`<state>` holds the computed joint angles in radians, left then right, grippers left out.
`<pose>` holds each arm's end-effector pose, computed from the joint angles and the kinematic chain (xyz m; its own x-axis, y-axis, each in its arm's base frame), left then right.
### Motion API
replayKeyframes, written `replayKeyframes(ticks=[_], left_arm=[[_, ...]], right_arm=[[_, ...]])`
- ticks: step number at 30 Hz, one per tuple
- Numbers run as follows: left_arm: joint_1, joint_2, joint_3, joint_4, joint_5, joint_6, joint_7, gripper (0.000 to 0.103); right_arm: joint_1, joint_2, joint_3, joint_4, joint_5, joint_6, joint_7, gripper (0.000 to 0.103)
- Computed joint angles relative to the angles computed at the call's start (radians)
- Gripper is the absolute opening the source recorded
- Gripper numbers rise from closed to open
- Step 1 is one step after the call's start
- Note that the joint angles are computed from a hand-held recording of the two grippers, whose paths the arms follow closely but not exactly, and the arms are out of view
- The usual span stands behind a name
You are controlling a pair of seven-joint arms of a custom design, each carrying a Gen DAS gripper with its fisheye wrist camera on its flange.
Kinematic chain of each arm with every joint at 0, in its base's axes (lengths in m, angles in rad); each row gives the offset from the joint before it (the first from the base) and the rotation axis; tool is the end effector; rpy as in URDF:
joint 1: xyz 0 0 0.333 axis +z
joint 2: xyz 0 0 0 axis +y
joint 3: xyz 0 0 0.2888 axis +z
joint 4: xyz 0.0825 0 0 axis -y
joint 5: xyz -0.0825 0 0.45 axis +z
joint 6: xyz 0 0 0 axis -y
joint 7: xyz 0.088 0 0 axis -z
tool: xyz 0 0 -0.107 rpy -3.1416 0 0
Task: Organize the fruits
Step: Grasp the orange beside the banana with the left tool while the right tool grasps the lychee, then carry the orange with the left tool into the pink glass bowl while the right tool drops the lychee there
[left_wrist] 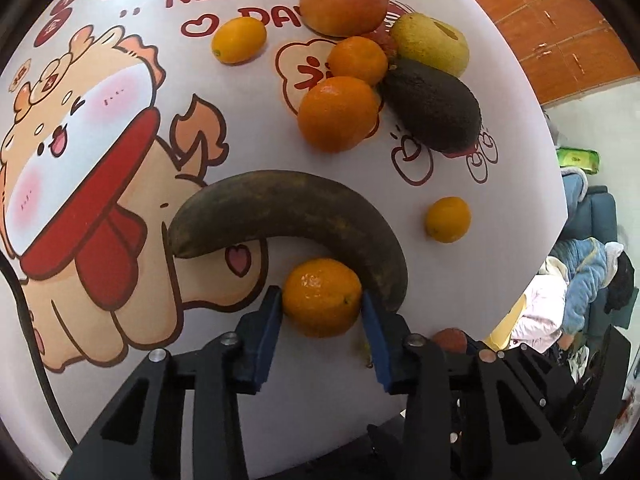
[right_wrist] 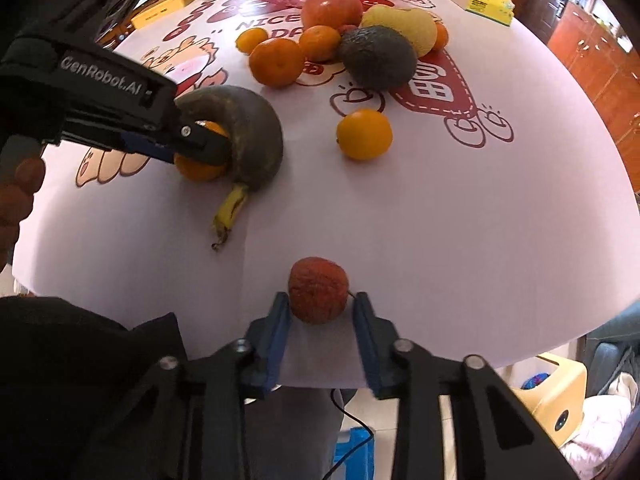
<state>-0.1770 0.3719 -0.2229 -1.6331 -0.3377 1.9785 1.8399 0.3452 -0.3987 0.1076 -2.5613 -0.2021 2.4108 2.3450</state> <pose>0.6520 -0.2847 0.3591 -0.4664 -0.8007 0.3760 -0.8735 0.4839 -0.0529 0.4470 0.2130 0.3656 -0.1878 -0.9822 -0.0090 -0.9348 0.1816 -0.3054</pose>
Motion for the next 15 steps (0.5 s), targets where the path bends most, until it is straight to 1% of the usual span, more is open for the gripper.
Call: replayKeyframes(ticks=[1, 3, 6, 11, 15], left_arm=[[0.002, 0.009, -0.001, 0.009, -0.005, -0.005, 0.005, 0.038], [0.003, 0.027, -0.003, 0.032, -0.006, -0.021, 0.013, 0.038], [0.008, 0.014, 0.000, 0.023, -0.001, -0.024, 0.038, 0.038], [0.018, 0.010, 0.000, 0.036, -0.011, -0.042, 0.071, 0.038], [0.025, -0.004, 0.003, 0.033, -0.019, -0.056, 0.089, 0.038]], right_arm=[[-0.006, 0.007, 0.002, 0.007, -0.005, -0.003, 0.012, 0.027], [-0.012, 0.028, 0.000, 0.027, -0.008, -0.002, 0.019, 0.026], [-0.020, 0.046, 0.001, 0.044, -0.014, 0.000, 0.039, 0.026], [-0.030, 0.081, -0.004, 0.067, -0.017, 0.031, 0.073, 0.025], [-0.037, 0.084, -0.003, 0.071, -0.025, 0.050, 0.103, 0.024]])
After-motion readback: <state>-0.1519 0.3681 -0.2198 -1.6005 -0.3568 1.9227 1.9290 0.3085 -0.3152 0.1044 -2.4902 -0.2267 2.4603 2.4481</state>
